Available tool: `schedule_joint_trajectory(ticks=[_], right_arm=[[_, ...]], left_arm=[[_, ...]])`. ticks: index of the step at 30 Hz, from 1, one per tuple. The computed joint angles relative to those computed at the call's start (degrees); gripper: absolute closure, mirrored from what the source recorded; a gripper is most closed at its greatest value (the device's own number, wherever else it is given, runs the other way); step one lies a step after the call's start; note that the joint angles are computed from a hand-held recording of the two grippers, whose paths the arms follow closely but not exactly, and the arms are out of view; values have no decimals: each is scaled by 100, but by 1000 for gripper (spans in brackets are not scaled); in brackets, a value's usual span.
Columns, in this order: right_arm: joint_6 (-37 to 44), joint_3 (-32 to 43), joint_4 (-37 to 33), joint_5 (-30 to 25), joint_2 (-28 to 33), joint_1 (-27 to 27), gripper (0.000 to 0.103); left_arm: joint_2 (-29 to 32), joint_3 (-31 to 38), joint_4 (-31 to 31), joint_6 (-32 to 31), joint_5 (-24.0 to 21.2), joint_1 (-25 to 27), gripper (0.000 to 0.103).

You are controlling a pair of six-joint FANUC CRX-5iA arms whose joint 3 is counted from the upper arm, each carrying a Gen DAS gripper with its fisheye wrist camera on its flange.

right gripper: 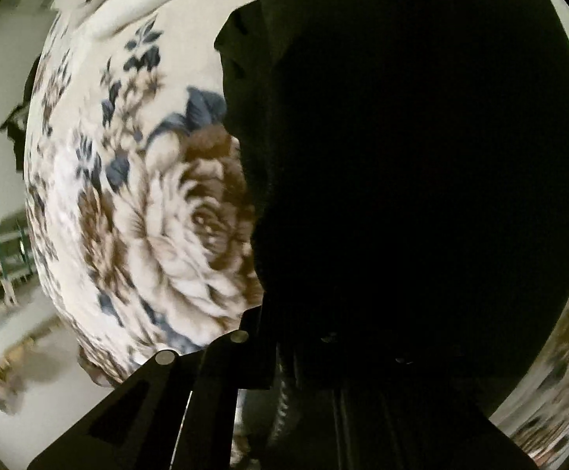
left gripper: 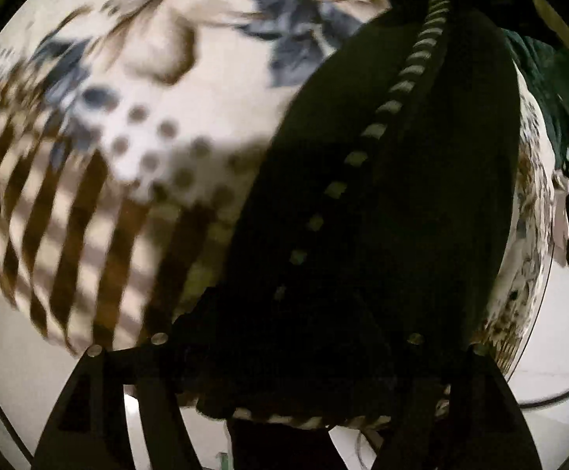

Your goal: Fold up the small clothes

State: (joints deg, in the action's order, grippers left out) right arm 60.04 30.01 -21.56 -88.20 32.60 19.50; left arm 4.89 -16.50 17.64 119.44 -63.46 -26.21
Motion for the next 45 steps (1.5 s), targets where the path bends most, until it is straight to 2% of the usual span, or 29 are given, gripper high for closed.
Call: schedule_joint_trajectory(ticks=[5, 9, 10, 13, 15, 16, 19, 22, 25, 30, 32, 34, 35, 36, 37, 38, 39, 40, 41, 45], right_arm=[[124, 655, 245, -448, 453, 76, 96], [213, 757, 17, -601, 510, -39, 93], [218, 714, -49, -599, 469, -88, 94], [216, 585, -118, -581, 402, -138, 93], [219, 467, -121, -542, 358, -133, 93], [243, 421, -117, -526, 341, -130, 94], [299, 226, 9, -404, 234, -36, 97], [362, 160, 252, -320, 113, 132, 98], [370, 265, 402, -358, 82, 276, 98], [217, 569, 571, -548, 277, 439, 98], [180, 637, 606, -562, 361, 502, 98], [154, 739, 678, -603, 502, 571, 97], [191, 810, 734, -679, 594, 603, 94], [301, 903, 737, -795, 706, 601, 94], [319, 902, 663, -843, 715, 547, 92], [330, 843, 526, -799, 657, 477, 85], [386, 694, 227, -700, 508, 341, 79], [428, 518, -46, -646, 353, 208, 62], [416, 300, -224, -606, 184, 103, 54], [397, -568, -548, -406, -378, -196, 54]], left_arm=[[-875, -282, -182, 502, 80, 9, 38], [-1009, -437, -90, 333, 337, -70, 39], [-1048, -544, -15, 228, 390, -13, 48], [-758, -477, -19, 278, 664, -210, 55], [-450, -361, -1, 126, 646, -279, 77], [-346, -332, 17, 69, 582, -272, 97], [-408, -427, -45, 282, 713, -288, 101], [-818, -639, -137, 527, 786, -233, 101], [-1117, -700, -280, 777, 617, -192, 103], [-1455, -1049, -230, 760, 378, 48, 103], [-1642, -1489, 363, 414, 728, 271, 103], [-1697, -1672, 711, 167, 871, 400, 102], [-1763, -1865, 1070, -93, 1077, 470, 97], [-1724, -1850, 1130, -149, 1077, 482, 90], [-1636, -1768, 1090, -142, 1028, 467, 68], [-1577, -1760, 1152, -228, 1041, 469, 43], [-1517, -1745, 1181, -267, 1073, 463, 38], [-1473, -1745, 1245, -334, 1120, 468, 38], [-1361, -1753, 1391, -512, 1161, 454, 38], [-808, -1391, 1239, -752, 964, 237, 41]])
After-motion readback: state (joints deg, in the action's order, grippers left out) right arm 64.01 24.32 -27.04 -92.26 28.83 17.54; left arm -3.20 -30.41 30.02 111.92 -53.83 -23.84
